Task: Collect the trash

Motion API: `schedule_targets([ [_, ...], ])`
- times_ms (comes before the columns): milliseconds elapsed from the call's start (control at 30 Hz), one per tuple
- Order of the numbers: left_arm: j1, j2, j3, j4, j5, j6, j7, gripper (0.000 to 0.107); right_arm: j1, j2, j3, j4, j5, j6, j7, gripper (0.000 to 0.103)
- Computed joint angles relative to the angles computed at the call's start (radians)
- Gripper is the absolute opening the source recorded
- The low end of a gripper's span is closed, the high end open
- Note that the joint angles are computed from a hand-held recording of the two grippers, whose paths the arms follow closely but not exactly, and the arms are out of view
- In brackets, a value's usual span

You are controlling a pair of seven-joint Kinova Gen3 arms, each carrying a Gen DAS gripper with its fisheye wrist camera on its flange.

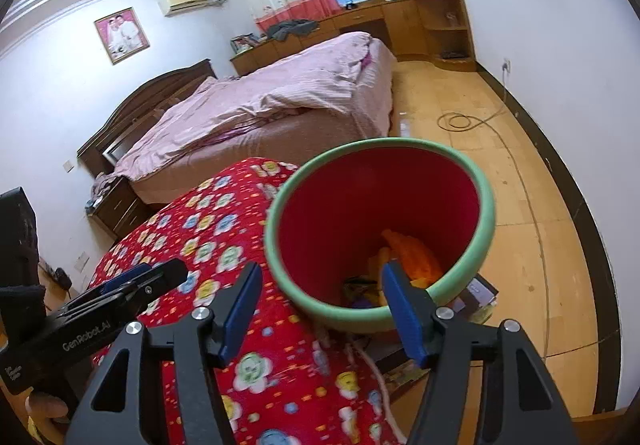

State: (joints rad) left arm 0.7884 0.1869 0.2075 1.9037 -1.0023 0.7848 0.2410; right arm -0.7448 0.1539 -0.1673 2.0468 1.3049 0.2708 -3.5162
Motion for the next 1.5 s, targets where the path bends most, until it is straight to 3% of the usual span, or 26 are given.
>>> schedule_targets([
  [433,0.028,-0.13,0.126,0.124,0.02,0.262,0.184,0.071,-0.117,-0.015,-0.096,-0.027,0.024,0.122,-0.025,0.073],
  [867,0.103,-0.147,0.232,0.192,0.062,0.467,0.398,0.071,-0.224,0.011,-0.167,-0.02,0.154,0.248,-0.158,0.075],
  [1067,0.148,-0.13,0.242,0.217,0.076,0.52,0.483,0.071,-0.257,0.027,-0.195,-0.004,0.222,0.313,-0.249,0.075],
  [1500,0.224,-0.081,0.226,0.23,0.109,0.612,0.582,0.071,-0.285,0.054,-0.218,0.002,0.265,0.363,-0.295,0.075],
])
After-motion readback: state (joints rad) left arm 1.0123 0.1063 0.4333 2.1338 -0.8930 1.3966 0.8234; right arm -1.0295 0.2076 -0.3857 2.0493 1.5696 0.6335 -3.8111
